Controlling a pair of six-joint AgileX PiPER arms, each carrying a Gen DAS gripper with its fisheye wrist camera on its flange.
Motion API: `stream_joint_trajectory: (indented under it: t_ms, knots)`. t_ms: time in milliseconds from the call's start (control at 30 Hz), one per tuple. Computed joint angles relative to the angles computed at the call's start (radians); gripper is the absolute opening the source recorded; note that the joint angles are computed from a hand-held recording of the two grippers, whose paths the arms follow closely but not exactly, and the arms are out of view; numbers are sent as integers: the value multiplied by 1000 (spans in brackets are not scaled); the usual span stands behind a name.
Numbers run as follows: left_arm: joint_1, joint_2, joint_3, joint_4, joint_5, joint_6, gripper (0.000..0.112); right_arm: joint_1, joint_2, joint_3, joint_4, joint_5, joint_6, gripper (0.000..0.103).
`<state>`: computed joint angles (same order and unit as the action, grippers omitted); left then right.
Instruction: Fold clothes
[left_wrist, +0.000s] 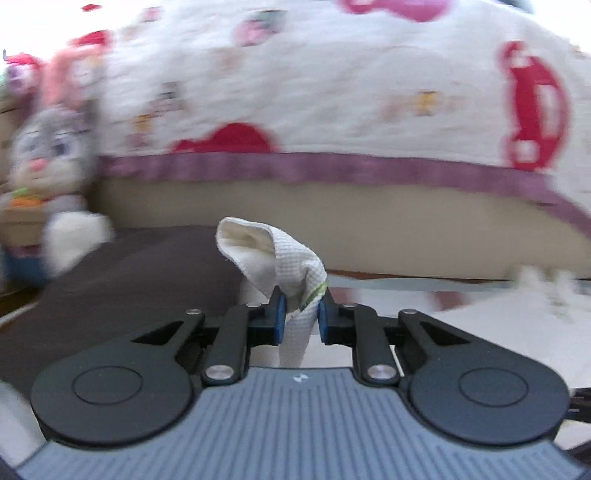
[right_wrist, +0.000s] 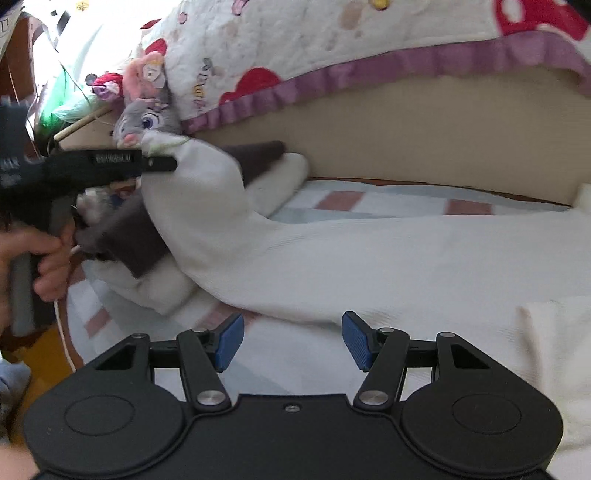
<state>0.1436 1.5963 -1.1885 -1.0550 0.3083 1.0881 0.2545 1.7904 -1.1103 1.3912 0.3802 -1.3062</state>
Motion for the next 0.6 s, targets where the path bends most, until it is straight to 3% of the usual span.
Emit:
stream_joint_trajectory:
  t_ms: [100,200,300,400,500,533,600]
  knots:
    - [-105,-4,-83,58,133,-64,17,-108,-86,62,-85,66,-8,64]
    - [-213,48,-218,48,282,-108,17,-257,-173,85,-236,188,7,64]
    - [-334,181,-455,171,412,-302,17,-434,-233,82,-352,349,-1,64]
    - [-459,358,-727,303,540,-537,17,-619,-242,82,-338,466,-100,65]
    - [-578,506,-898,454,632,-716,32,-763,-197,115,-223,458,-187,65]
    - [-605,543,-933,501,681,-730,51,-802,-165,121,-186,455,-184,65]
    - [-652,577,-935,594,741,-689,55,-872,-70,70,-179,501,-69,65]
